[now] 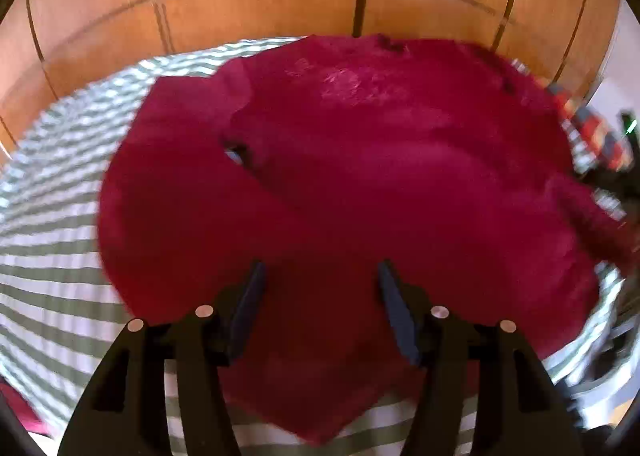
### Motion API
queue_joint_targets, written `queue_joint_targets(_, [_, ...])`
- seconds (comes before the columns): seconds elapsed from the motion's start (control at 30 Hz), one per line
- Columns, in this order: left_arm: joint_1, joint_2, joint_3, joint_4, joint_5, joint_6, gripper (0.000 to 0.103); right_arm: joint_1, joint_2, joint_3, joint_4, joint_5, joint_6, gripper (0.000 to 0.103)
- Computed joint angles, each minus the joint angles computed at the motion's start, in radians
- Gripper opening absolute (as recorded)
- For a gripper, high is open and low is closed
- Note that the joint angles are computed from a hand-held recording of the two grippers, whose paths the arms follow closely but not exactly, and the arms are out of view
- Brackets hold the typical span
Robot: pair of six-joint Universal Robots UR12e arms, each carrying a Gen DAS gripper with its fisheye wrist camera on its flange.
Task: Fold small clothes
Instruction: 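Lift and shake the sweater with both grippers, spreading it over the bed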
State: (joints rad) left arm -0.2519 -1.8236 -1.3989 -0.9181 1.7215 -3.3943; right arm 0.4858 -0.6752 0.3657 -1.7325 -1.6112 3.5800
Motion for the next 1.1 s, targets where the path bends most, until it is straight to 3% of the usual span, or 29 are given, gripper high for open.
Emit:
queue_joint_targets(0.07, [-0.006, 0.01, -0.008, -0.01, 0.038, 0.028, 0.028, 0.005, -0.011, 0.009, -0.012, -0.076, 0.002, 0.016])
queue_joint_targets(0.1, [-0.006, 0.01, -0.008, -0.028, 0.045, 0.037, 0.002, 0.003, -0.023, 0.028, -0.029, -0.104, 0.012, 0.016])
queue_joint_targets(0.2, [-0.005, 0.013, -0.013, -0.061, 0.188, 0.019, 0.0, 0.0, -0.062, 0.08, -0.059, -0.272, 0.056, 0.016])
queue_joint_targets(0.27, [0.027, 0.027, -0.016, -0.089, 0.238, -0.091, 0.0, -0.005, -0.083, 0.104, -0.058, -0.35, 0.096, 0.016])
queue_joint_targets(0.33, [0.056, 0.046, -0.017, -0.134, 0.3, -0.246, 0.001, -0.016, -0.126, 0.168, -0.084, -0.382, 0.129, 0.03])
queue_joint_targets(0.37, [0.074, 0.058, -0.017, -0.157, 0.329, -0.337, 0.002, -0.019, -0.15, 0.206, -0.113, -0.387, 0.138, 0.057])
queue_joint_targets(0.4, [0.09, 0.078, -0.032, -0.138, 0.321, -0.395, 0.017, -0.02, -0.18, 0.262, -0.171, -0.383, 0.144, 0.079])
queue_joint_targets(0.43, [0.1, 0.097, -0.057, -0.088, 0.294, -0.415, 0.04, -0.024, -0.201, 0.3, -0.212, -0.363, 0.133, 0.08])
queue_joint_targets(0.47, [0.109, 0.127, -0.094, 0.005, 0.244, -0.428, 0.046, -0.027, -0.217, 0.327, -0.229, -0.324, 0.113, 0.08])
queue_joint_targets(0.53, [0.112, 0.15, -0.133, 0.121, 0.136, -0.378, 0.048, -0.031, -0.246, 0.373, -0.238, -0.197, 0.081, 0.08])
queue_joint_targets(0.63, [0.1, 0.149, -0.153, 0.206, -0.055, -0.27, 0.046, -0.035, -0.279, 0.443, -0.245, 0.024, 0.027, 0.08])
queue_joint_targets(0.7, [0.087, 0.14, -0.157, 0.206, -0.229, -0.189, 0.045, -0.027, -0.287, 0.466, -0.225, 0.104, -0.007, 0.079])
queue_joint_targets(0.77, [0.058, 0.116, -0.137, 0.139, -0.29, -0.124, 0.045, -0.018, -0.293, 0.488, -0.207, 0.172, -0.028, 0.074])
queue_joint_targets(0.87, [0.017, 0.085, -0.114, 0.029, -0.258, -0.095, 0.046, -0.006, -0.296, 0.512, -0.2, 0.22, -0.029, 0.06])
queue_joint_targets(0.97, [-0.004, 0.082, -0.131, 0.054, -0.179, -0.127, 0.056, -0.005, -0.303, 0.53, -0.223, 0.228, -0.029, 0.051])
queue_joint_targets(1.03, [-0.006, 0.085, -0.136, 0.071, -0.159, -0.161, 0.065, -0.01, -0.298, 0.526, -0.234, 0.247, -0.015, 0.04])
queue_joint_targets(1.1, [-0.001, 0.084, -0.14, 0.082, -0.161, -0.191, 0.065, -0.011, -0.293, 0.515, -0.228, 0.245, -0.028, 0.031])
